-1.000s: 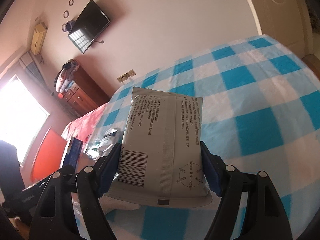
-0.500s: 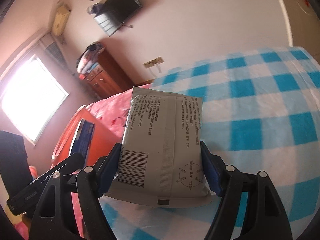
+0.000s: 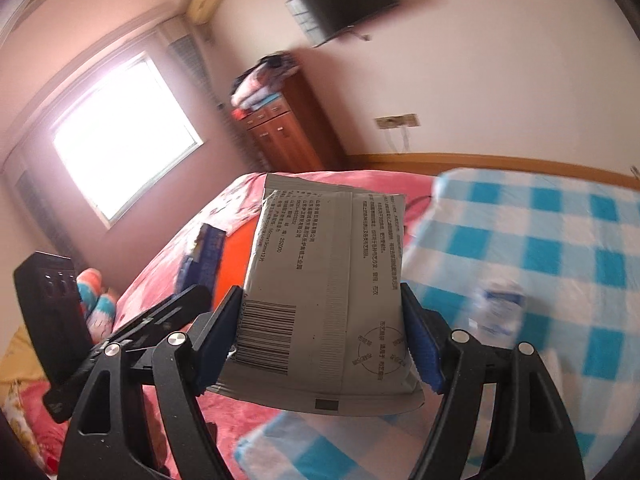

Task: Collect trash
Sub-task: 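Lift the white bag with right tool while left tool carries tissue pack toward bucket, then open both tools over the orange bucket to drop the bag and tissue pack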

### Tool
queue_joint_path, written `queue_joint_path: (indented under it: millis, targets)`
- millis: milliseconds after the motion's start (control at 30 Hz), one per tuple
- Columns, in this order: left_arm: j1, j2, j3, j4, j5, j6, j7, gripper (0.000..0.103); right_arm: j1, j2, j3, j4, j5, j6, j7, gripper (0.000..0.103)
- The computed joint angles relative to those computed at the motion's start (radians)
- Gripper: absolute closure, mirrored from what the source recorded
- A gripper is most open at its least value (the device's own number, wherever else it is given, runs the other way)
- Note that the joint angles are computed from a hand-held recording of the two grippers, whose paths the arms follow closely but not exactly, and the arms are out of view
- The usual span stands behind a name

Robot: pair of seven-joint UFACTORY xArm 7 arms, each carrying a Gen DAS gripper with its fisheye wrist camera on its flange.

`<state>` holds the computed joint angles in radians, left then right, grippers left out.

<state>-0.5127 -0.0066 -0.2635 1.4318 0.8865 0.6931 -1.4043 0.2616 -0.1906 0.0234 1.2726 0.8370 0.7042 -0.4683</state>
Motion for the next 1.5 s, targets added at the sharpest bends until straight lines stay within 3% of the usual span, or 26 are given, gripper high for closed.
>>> queue_joint_path:
  millis: [200,400,433,467,533,633,767,1133,1500]
  targets:
    - [0.048,-0.060,0.003,-0.074,0.014,0.012,-0.046,0.045,0.022,0.108,0.055,0.143,-0.049,0.017,0.025,0.027]
    - [0.104,-0.078,0.006,-0.132,-0.028,-0.036,-0.064,0.043,0.030,0.237,0.113,0.296,-0.119,0.037,0.074,0.023]
    - [0.111,-0.079,0.006,-0.140,-0.033,-0.031,-0.069,0.041,0.032,0.265,0.124,0.321,-0.127,0.036,0.084,0.019]
    - [0.116,-0.080,0.005,-0.145,-0.037,-0.027,-0.073,0.033,0.031,0.280,0.131,0.334,-0.129,0.030,0.091,0.014]
    - [0.125,-0.086,0.001,-0.153,-0.034,-0.003,-0.093,0.026,0.024,0.301,0.143,0.347,-0.119,0.024,0.109,0.014]
    - [0.139,-0.101,-0.001,-0.174,-0.028,-0.015,-0.105,0.019,0.002,0.285,0.150,0.311,-0.051,-0.001,0.102,0.014]
    - [0.152,-0.110,-0.016,-0.178,0.012,0.009,-0.124,0.014,-0.008,0.221,0.135,0.221,-0.043,-0.074,0.107,0.014]
    - [0.153,-0.112,-0.034,-0.173,0.013,-0.008,-0.131,0.013,0.010,0.058,0.073,0.001,-0.097,-0.177,0.127,0.014]
    - [0.088,-0.057,-0.034,-0.099,0.011,0.020,-0.090,0.013,0.045,-0.064,0.014,-0.168,-0.132,-0.250,0.143,0.014]
